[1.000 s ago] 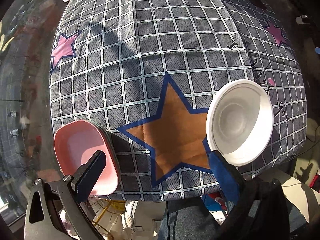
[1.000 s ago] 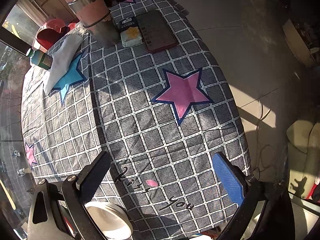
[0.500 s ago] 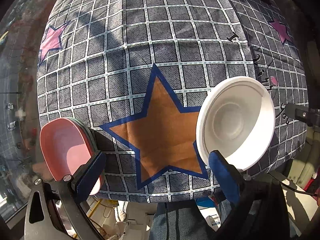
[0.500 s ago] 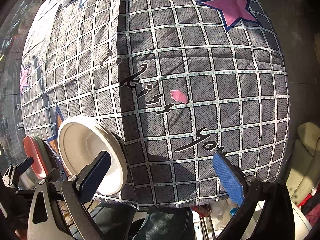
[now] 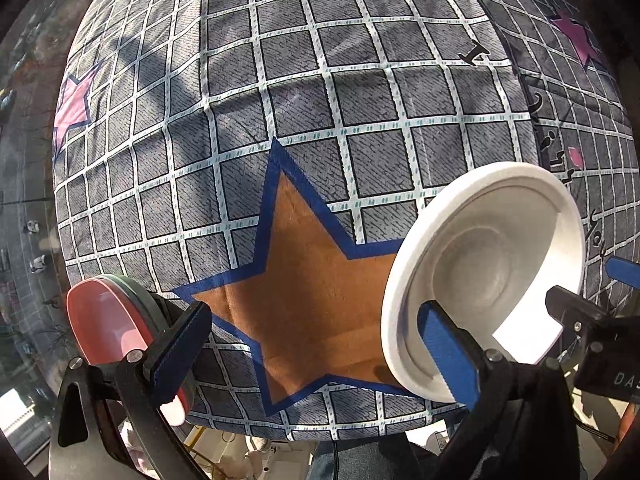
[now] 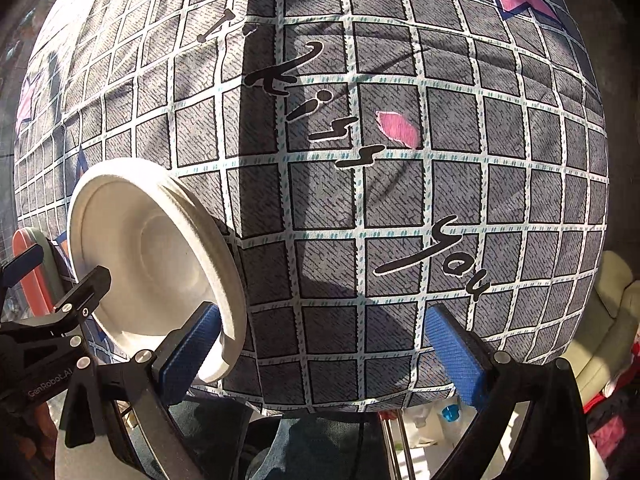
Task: Organize plates and bowls
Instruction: 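Lift the stacked bowls with both grippers toward the pink plate stack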
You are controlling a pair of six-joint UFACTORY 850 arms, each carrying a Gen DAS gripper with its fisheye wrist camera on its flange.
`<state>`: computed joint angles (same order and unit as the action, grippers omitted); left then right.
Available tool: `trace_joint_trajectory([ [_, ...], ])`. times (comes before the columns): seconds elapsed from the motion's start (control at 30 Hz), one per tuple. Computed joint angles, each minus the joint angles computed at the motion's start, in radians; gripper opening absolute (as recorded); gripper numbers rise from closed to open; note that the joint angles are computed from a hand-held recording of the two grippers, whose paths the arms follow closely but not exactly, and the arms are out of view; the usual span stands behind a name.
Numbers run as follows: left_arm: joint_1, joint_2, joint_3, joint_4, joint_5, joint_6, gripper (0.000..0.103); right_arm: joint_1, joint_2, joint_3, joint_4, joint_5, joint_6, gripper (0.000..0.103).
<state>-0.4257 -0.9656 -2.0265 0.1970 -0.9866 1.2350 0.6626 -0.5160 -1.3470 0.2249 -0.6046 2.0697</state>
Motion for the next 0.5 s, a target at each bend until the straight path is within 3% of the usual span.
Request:
trace_joint_trajectory([
  [0.17,0.003,0.032,0.077,0.01,0.027,0.014,0.103,0.02,-0.005,0.001,0.013,0.011,0.018,0.102],
  [0.37,0.009,0.077,0.195,0.044,0.101,0.002,0.103,0.041,-0.022,0.013,-0.003,0.084,0.066,0.102],
  [0.5,0.01,0.092,0.243,0.043,0.155,0.022,0.103,0.032,-0.053,-0.021,-0.018,0.058,0.043,0.102],
])
